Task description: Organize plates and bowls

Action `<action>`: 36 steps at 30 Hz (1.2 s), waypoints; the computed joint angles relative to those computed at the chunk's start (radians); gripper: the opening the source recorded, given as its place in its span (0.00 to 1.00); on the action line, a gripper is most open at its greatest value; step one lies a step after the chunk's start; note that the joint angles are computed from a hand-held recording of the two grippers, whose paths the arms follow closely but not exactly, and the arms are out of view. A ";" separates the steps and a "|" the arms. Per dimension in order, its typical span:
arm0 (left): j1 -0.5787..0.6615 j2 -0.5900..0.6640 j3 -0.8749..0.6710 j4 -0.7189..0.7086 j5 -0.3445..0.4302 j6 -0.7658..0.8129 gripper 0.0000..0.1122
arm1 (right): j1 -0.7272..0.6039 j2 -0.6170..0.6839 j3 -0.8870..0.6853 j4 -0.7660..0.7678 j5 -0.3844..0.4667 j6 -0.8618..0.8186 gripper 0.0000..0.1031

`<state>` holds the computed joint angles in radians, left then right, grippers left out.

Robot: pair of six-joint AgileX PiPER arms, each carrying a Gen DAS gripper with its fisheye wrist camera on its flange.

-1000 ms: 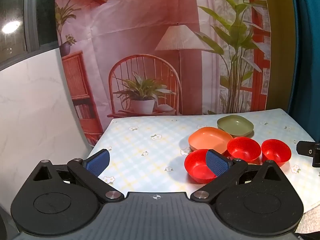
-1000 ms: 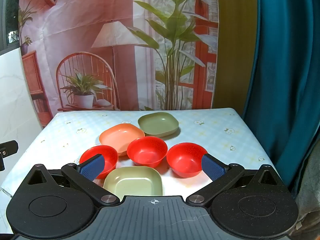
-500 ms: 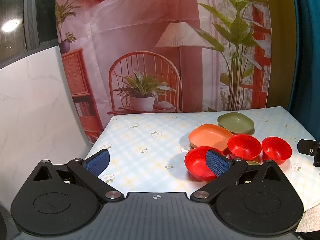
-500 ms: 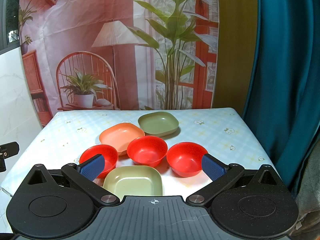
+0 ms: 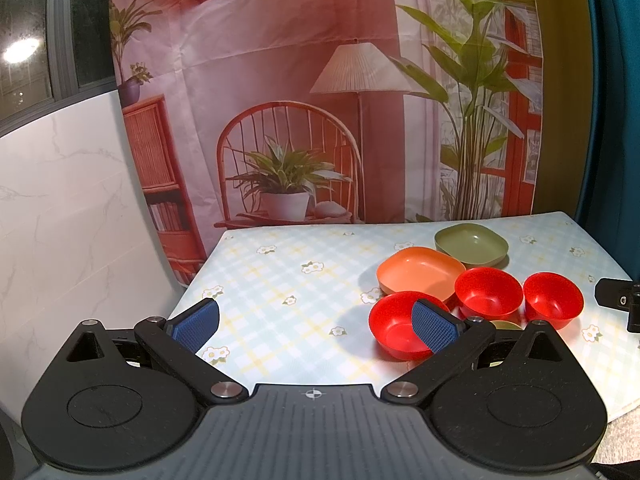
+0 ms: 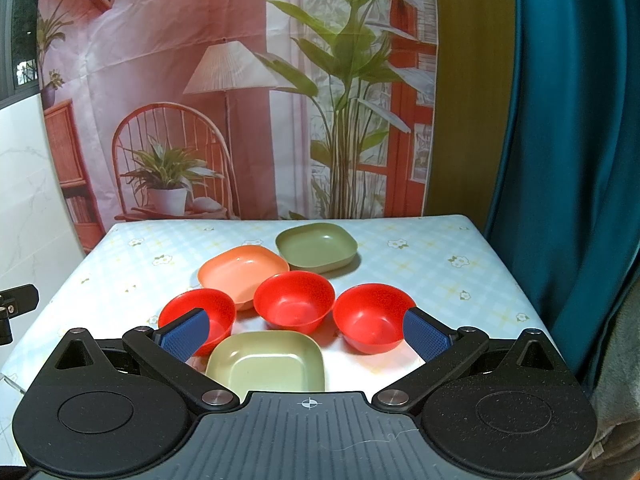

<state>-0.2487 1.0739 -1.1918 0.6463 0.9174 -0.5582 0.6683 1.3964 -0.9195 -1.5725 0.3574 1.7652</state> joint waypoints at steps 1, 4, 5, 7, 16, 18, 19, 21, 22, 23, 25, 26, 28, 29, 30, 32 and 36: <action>0.000 -0.001 0.001 0.000 0.000 0.001 0.92 | 0.000 0.000 0.000 0.000 0.000 0.000 1.00; 0.001 -0.001 0.001 0.000 -0.001 0.000 0.92 | 0.000 0.000 0.000 0.000 0.000 0.000 1.00; 0.001 0.000 0.001 -0.001 -0.001 0.001 0.92 | 0.000 0.000 0.000 0.000 0.000 0.000 1.00; 0.001 -0.001 0.002 -0.002 -0.002 0.003 0.92 | 0.000 0.000 0.000 -0.001 0.000 0.000 1.00; -0.001 -0.002 0.004 0.001 -0.001 -0.002 0.92 | -0.001 -0.001 0.003 -0.006 -0.001 0.006 1.00; -0.001 -0.002 0.004 0.001 -0.001 -0.002 0.92 | -0.002 -0.001 0.003 -0.006 -0.001 0.006 1.00; -0.001 -0.002 0.004 0.001 -0.001 -0.002 0.92 | -0.002 -0.001 0.003 -0.006 -0.001 0.006 1.00; 0.000 -0.003 0.005 -0.002 -0.001 0.000 0.92 | -0.002 0.000 0.003 -0.007 -0.001 0.006 1.00; -0.001 -0.004 0.006 -0.001 -0.001 -0.002 0.92 | -0.002 0.000 0.003 -0.007 -0.001 0.006 1.00; -0.002 -0.005 0.008 -0.001 -0.001 -0.003 0.92 | -0.002 0.000 0.003 -0.008 -0.001 0.007 1.00; -0.003 -0.005 0.008 0.000 -0.001 -0.004 0.92 | -0.002 0.000 0.003 -0.009 -0.001 0.008 1.00; -0.003 -0.005 0.008 0.001 0.000 -0.006 0.92 | -0.002 0.000 0.003 -0.009 -0.001 0.008 1.00; -0.001 -0.005 0.008 -0.001 -0.001 -0.003 0.92 | -0.003 0.001 0.002 -0.010 -0.001 0.008 1.00; 0.000 -0.004 0.008 -0.002 -0.001 -0.004 0.92 | -0.003 0.001 0.001 -0.009 -0.002 0.008 1.00; -0.003 -0.004 0.010 0.001 0.000 -0.008 0.92 | -0.003 0.001 0.001 -0.008 -0.002 0.006 1.00; -0.001 -0.002 0.006 -0.002 0.002 -0.006 0.92 | -0.003 0.001 0.000 -0.003 -0.003 0.001 1.00; -0.005 0.002 -0.002 -0.002 0.011 -0.009 0.92 | -0.003 0.001 -0.001 -0.005 -0.002 0.002 1.00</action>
<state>-0.2535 1.0762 -1.1938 0.6445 0.9280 -0.5672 0.6653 1.3973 -0.9200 -1.5775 0.3558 1.7675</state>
